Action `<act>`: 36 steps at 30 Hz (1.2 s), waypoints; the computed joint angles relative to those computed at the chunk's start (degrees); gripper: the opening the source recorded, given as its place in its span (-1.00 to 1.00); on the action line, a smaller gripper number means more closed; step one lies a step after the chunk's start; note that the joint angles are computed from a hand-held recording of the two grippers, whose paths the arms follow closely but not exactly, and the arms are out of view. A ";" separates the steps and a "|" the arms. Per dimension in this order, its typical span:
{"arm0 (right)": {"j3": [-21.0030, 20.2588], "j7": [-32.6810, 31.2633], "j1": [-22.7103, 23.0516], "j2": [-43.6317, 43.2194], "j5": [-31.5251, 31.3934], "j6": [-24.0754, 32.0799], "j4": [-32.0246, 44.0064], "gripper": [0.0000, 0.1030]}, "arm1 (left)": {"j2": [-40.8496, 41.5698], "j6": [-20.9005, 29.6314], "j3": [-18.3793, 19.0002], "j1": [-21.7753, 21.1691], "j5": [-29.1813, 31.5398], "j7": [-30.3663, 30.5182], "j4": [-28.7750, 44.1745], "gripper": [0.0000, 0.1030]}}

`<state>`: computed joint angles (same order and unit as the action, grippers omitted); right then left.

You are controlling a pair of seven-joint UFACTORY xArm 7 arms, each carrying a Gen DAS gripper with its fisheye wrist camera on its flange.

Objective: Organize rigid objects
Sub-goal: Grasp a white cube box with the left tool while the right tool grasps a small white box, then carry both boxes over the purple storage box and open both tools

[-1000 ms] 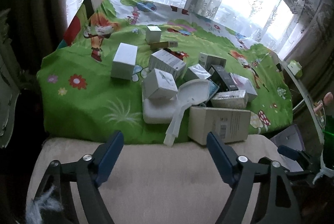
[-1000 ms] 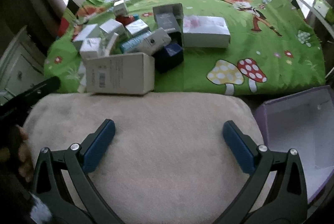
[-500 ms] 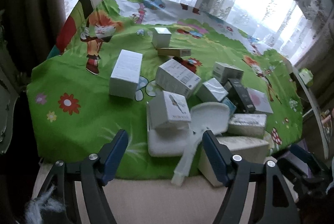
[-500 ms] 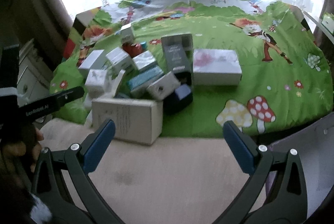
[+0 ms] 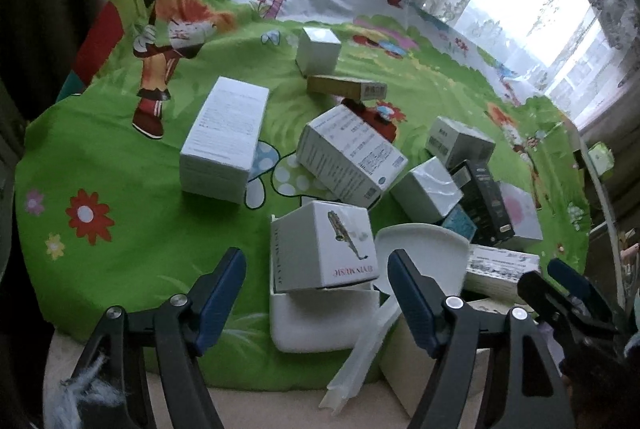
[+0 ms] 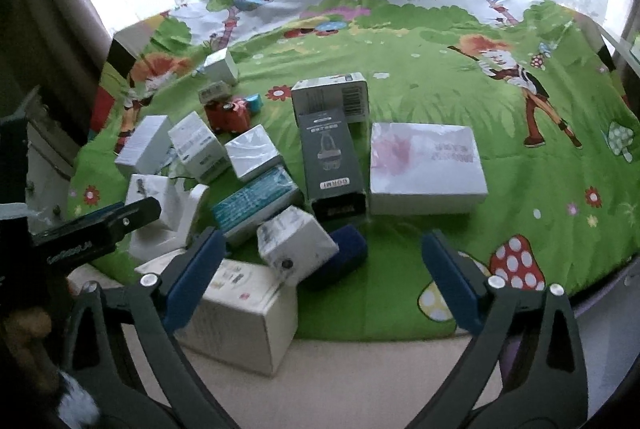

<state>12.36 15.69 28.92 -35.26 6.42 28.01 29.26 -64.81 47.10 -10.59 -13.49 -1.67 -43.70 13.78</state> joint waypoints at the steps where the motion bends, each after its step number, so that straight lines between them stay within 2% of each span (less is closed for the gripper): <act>1: -0.02 -0.31 0.08 0.80 -0.11 0.07 0.37 0.83 | 0.85 -0.27 0.23 -0.02 -0.09 0.19 0.12 0.30; 2: -0.19 -0.80 0.28 1.75 -0.08 0.25 0.78 0.73 | 1.28 -0.61 0.73 -0.18 -0.24 0.64 0.13 0.13; 3: -0.49 -1.40 0.63 2.53 0.18 0.50 1.08 0.67 | 2.15 -0.74 1.00 -0.23 -0.26 1.13 0.32 0.10; 5: -1.48 -2.86 1.60 3.93 1.48 0.91 1.59 0.34 | 2.11 -1.01 0.66 -0.08 -0.11 1.20 0.29 0.10; 8: -3.84 -6.46 3.92 3.85 5.25 0.32 0.84 -0.02 | 0.79 -1.01 0.20 0.04 0.08 0.85 -0.22 0.09; 15: -4.76 -9.12 4.89 1.50 9.41 -2.50 -1.04 -0.03 | -3.20 0.82 -1.87 0.69 1.64 -1.23 -0.40 0.09; 20: -4.14 -9.25 4.50 -0.90 9.36 -3.89 -1.95 -0.04 | -4.93 2.09 -3.43 0.60 2.75 -2.89 0.45 0.09; 24: -2.50 -6.97 2.33 -5.43 6.92 -4.15 -3.57 -0.04 | -5.59 2.43 -4.76 -0.53 3.15 -4.09 1.61 0.09; 30: -0.81 -2.58 -2.04 -13.86 1.67 0.47 -6.21 -0.04 | -2.53 0.33 -7.35 -3.42 2.33 -6.22 4.33 0.09; 36: -2.90 -1.92 -4.77 -22.41 -1.08 5.72 -9.45 -0.04 | 4.49 -3.90 -10.68 -6.93 2.03 -8.24 8.67 0.09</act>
